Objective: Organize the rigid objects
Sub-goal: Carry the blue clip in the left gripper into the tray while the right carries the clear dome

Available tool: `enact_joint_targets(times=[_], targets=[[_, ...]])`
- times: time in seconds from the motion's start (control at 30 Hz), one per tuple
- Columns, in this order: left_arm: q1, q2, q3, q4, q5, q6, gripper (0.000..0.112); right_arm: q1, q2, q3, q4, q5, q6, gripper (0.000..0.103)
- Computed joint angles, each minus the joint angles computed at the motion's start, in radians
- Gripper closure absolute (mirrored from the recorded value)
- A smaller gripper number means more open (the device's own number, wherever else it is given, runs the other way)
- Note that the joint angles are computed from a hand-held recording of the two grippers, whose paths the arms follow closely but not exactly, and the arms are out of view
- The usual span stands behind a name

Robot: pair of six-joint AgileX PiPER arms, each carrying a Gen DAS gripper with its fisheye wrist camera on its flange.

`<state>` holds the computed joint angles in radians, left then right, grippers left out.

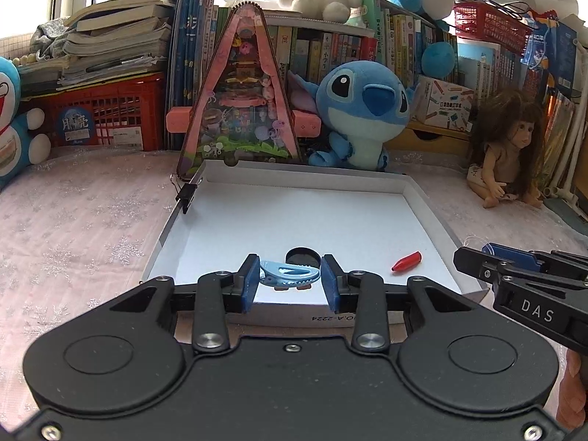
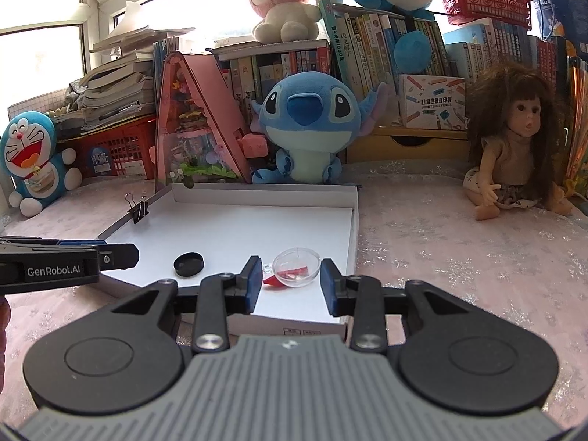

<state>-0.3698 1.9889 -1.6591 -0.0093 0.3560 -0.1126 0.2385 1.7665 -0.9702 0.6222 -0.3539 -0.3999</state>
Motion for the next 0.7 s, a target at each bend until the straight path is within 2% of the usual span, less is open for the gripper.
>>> enact_joint_targets(times=[0.27,0.53,0.7], targets=[[-0.007,0.124,-0.191,0.039,0.073,-0.05,0.078,-0.019,0.081,-0.127,0.065,0.086,-0.06,0.063],[-0.016,0.26,-0.406,0.088,0.188,-0.105,0.078,-0.028,0.158,-0.252,0.288,0.155,-0.288,0.063],[-0.022,0.308,-0.473,0.109,0.228,-0.119,0.078,-0.035,0.193,-0.293,0.378,0.185,-0.374,0.063]])
